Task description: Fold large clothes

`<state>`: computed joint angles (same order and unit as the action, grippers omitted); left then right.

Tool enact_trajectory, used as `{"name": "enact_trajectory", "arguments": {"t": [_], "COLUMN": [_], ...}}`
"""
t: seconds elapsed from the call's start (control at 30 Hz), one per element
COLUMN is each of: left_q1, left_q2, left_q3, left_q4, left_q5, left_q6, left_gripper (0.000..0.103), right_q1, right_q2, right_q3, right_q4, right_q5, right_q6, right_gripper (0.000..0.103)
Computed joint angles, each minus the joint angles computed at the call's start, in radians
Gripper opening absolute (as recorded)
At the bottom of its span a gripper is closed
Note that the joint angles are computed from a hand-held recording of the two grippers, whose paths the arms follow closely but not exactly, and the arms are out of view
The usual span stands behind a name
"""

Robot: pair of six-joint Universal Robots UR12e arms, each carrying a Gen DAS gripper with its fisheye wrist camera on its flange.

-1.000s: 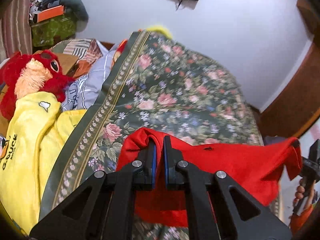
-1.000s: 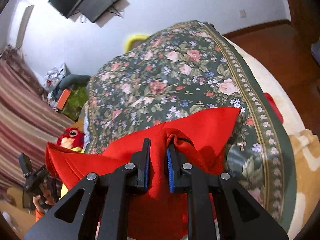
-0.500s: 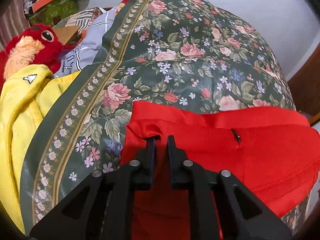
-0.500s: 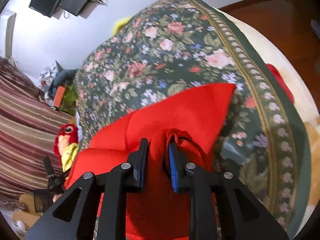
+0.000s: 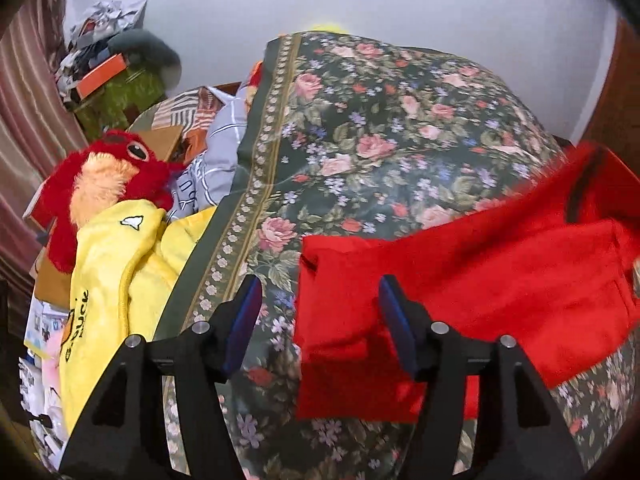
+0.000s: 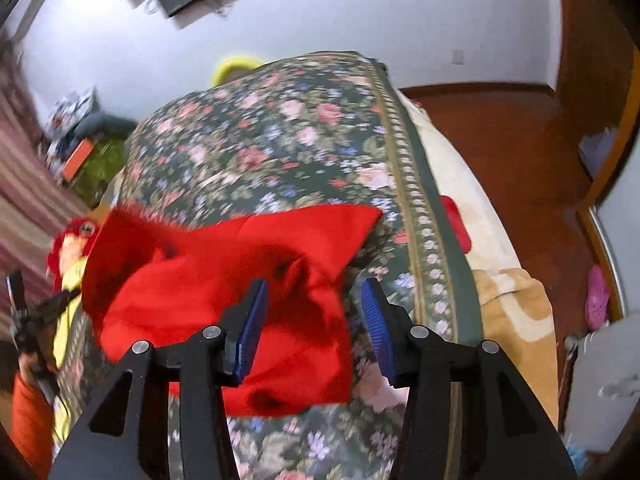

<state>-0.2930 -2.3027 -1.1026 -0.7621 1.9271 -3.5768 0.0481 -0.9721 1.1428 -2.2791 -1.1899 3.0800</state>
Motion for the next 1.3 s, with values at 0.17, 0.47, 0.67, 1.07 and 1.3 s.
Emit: {"name": "enact_trajectory", "arguments": {"t": [0.17,0.47,0.67,1.07,1.3], "left_q1": [-0.014,-0.035,-0.036,0.020,0.039], "left_q2": [0.006,-0.050,-0.120,-0.289,-0.322], "left_q3": [-0.010,0.051,0.148,0.454,0.520], "left_q4": [0.006,-0.059,-0.106,-0.277,-0.365], "left_q5": [-0.053,-0.166,-0.167,-0.225,0.011], "left_q6": [0.031,0.114,0.109,-0.004,-0.095], "left_gripper": [0.061,0.061,0.061,0.061,0.061], "right_q1": [0.025,0.077,0.114,0.132,0.114], "right_q2": [-0.012,0.045,0.078,0.258,0.273], "right_q3": [0.025,-0.031,-0.057,-0.372,-0.378], "right_q4": [0.010,0.123,0.118,0.274,0.139], "right_q5": [0.018,-0.015,-0.046,-0.059,-0.105], "right_q6": [-0.076,-0.145,-0.190,-0.127,0.120], "right_gripper": [0.054,0.054,0.054,0.055,0.055]}}
